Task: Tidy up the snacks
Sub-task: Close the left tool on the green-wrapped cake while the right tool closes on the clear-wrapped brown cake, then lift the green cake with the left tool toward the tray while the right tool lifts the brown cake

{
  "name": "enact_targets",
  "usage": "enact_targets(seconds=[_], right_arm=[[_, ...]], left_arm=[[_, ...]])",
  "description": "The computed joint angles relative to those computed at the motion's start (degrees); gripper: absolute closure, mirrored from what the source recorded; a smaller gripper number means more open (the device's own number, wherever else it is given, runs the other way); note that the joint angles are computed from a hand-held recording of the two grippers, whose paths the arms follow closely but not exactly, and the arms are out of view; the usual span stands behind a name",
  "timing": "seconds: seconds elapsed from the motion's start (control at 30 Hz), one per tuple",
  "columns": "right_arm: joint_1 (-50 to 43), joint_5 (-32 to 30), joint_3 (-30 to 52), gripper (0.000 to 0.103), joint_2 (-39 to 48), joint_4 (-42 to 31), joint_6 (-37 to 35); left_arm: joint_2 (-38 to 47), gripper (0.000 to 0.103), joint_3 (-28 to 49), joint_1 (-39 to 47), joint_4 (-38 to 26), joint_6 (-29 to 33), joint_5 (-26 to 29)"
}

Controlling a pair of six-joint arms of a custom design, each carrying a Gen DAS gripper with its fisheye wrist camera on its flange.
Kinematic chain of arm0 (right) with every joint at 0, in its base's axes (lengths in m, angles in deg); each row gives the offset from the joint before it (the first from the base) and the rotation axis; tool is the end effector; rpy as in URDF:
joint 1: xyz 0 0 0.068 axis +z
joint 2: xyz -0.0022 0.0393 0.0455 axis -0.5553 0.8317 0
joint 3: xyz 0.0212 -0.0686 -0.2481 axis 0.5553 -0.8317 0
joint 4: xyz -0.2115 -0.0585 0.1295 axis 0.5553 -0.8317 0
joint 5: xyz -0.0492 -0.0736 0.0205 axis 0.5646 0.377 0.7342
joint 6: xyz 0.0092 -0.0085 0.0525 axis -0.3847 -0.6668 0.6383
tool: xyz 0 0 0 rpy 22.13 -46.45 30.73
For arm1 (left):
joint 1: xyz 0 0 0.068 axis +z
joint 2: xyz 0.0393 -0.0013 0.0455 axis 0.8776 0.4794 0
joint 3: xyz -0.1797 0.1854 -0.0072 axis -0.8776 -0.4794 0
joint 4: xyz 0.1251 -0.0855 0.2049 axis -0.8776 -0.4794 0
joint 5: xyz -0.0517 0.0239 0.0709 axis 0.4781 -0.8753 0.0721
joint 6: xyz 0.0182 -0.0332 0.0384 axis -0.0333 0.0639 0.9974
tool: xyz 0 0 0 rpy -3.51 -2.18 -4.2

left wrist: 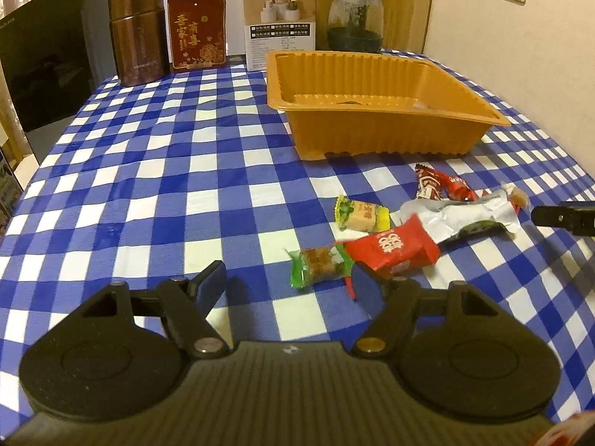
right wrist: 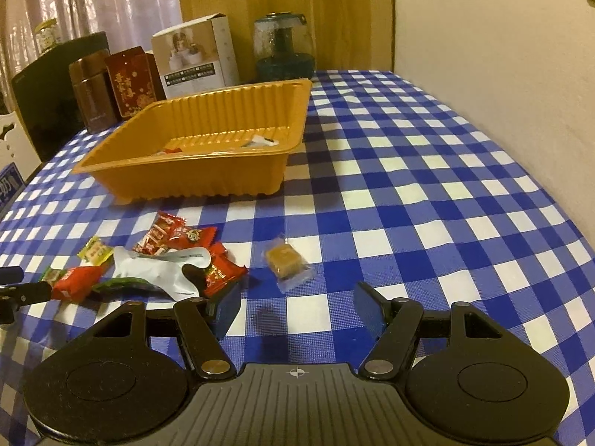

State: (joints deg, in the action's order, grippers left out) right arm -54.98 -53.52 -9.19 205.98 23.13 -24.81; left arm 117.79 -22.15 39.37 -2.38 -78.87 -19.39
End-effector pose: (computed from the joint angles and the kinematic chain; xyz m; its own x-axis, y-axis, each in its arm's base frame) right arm 0.2891 -0.0913 0.0169 -0.6807 -0.1412 -0.7189 -0.3416 0.9292 0.1409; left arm 0.2176 -0.0751 0.0131 -0.6963 -0.0962 -0.7113 -0.1200 0.9926 -0.0167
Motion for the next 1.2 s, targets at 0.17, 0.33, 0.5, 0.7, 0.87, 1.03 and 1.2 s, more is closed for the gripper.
enact_targets(seconds=[0.17,0.33,0.5,0.7,0.87,1.03,1.2], right_arm=[[1.2,1.1,0.7,0.035,1.0,1.1,1.1],[2.4,1.9,1.6,0.035,1.7,1.8,2.1],[2.7,2.1,2.3,0.035,2.1,1.4,2.0],[3.4,2.4,3.5,0.035,2.9,0.8,1.0],[5.0,3.2,4.4,0.036,3.9,1.1,-0.3],[6.0,3.0,5.8,0.048,5.1,0.5,-1.6],[6.4,3.7,5.4,0.069,5.0,1.3,-1.6]], left_arm=[[2.4,0.037,2.1,0.4,1.1,-0.4,1.4],[4.1,0.043,3.5,0.3,1.7,2.7,1.6],[4.6,0.055,3.7,1.9,2.3,7.6,4.0],[3.9,0.071,4.5,3.0,0.8,10.8,6.7],[3.4,0.083,4.2,2.5,0.4,9.6,6.6],[2.6,0.084,3.4,3.2,0.3,8.6,7.3],[2.0,0.084,3.3,3.0,0.0,8.0,7.2]])
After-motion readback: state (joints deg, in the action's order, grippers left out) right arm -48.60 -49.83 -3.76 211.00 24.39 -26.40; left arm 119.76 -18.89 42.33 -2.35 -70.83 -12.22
